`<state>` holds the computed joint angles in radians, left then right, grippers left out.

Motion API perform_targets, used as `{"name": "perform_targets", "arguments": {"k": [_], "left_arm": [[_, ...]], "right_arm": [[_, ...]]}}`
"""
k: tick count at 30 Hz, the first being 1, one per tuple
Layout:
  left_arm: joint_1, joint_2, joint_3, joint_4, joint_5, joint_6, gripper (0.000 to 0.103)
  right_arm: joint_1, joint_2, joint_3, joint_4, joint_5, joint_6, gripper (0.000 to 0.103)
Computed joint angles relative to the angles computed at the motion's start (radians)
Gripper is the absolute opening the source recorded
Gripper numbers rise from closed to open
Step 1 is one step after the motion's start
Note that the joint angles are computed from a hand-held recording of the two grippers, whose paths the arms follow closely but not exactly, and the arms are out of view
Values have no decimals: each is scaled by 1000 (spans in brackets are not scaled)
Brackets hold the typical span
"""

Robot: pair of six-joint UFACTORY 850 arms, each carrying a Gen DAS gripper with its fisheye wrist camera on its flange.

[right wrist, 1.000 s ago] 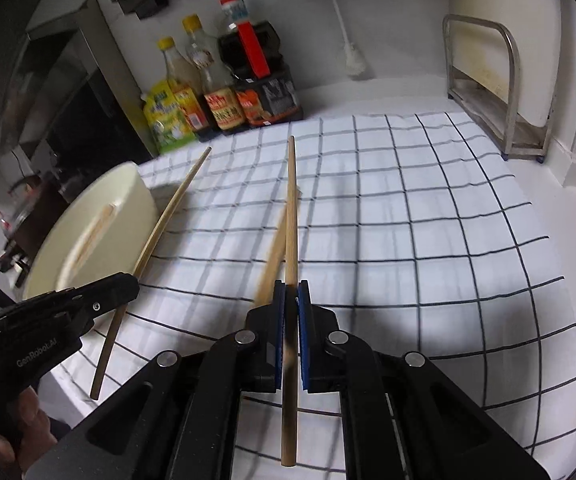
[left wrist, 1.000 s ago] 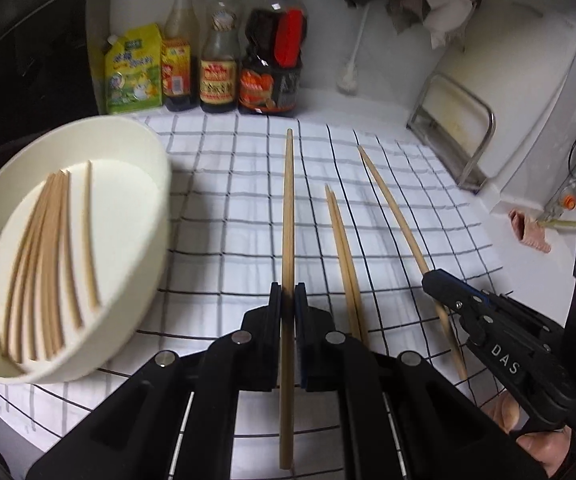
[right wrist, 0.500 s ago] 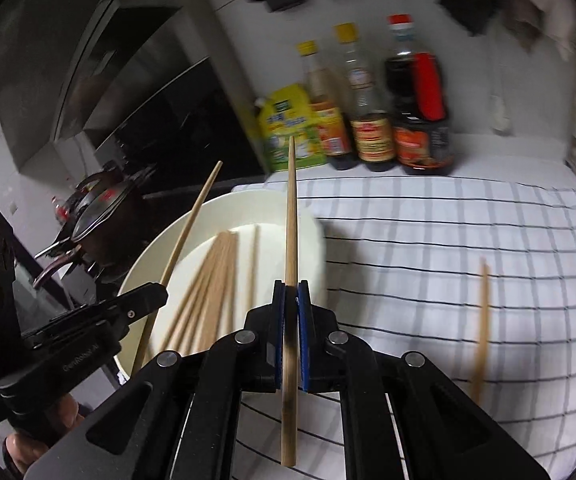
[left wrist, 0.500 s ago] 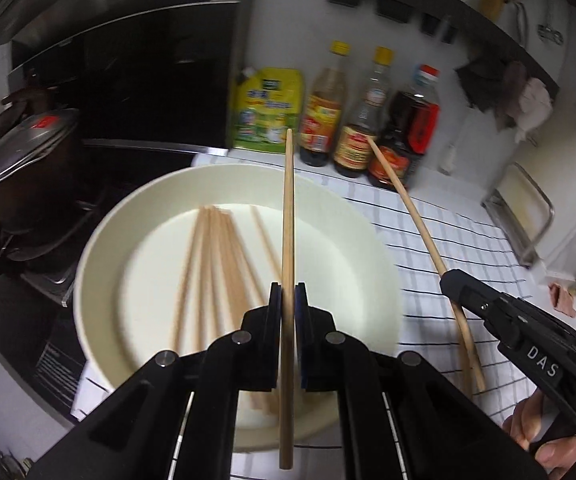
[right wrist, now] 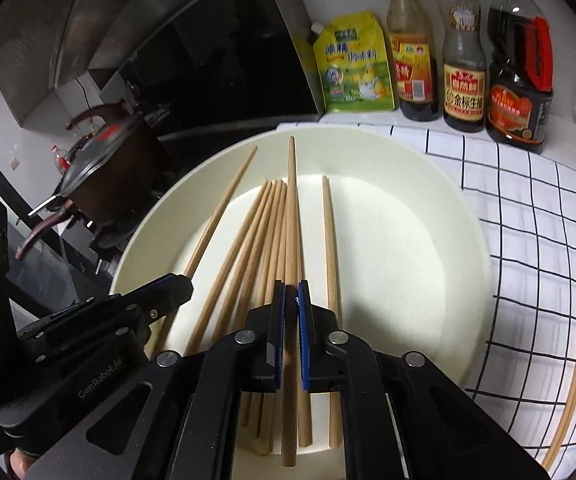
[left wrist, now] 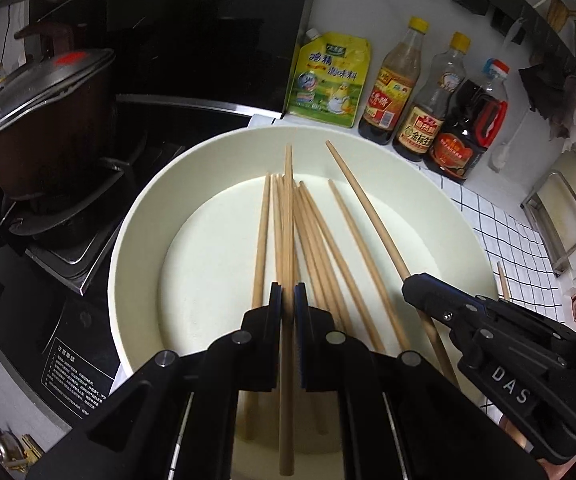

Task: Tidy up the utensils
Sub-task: 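Carry both held chopsticks up and over the white bowl, then open both tools to drop the chopsticks into the white bowl, then withdraw both tools from the bowl back over the last two chopsticks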

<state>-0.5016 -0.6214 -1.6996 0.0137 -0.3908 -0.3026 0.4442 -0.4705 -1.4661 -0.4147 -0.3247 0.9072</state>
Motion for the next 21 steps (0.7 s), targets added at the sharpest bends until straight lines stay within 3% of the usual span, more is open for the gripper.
{"name": "perform_targets", "arguments": {"k": [2,7,21], "left_arm": [[4,-8,-8,-6,-12,-9,9],[6,17,30,64,25,-87,53],[-30,102,132,213,72,-226,57]], "right_arm": [[1,-3,-2,-8,-6,11,6],[1,16,18,-94,-14,106,8],[32,127,146,-320,0,344,8]]}}
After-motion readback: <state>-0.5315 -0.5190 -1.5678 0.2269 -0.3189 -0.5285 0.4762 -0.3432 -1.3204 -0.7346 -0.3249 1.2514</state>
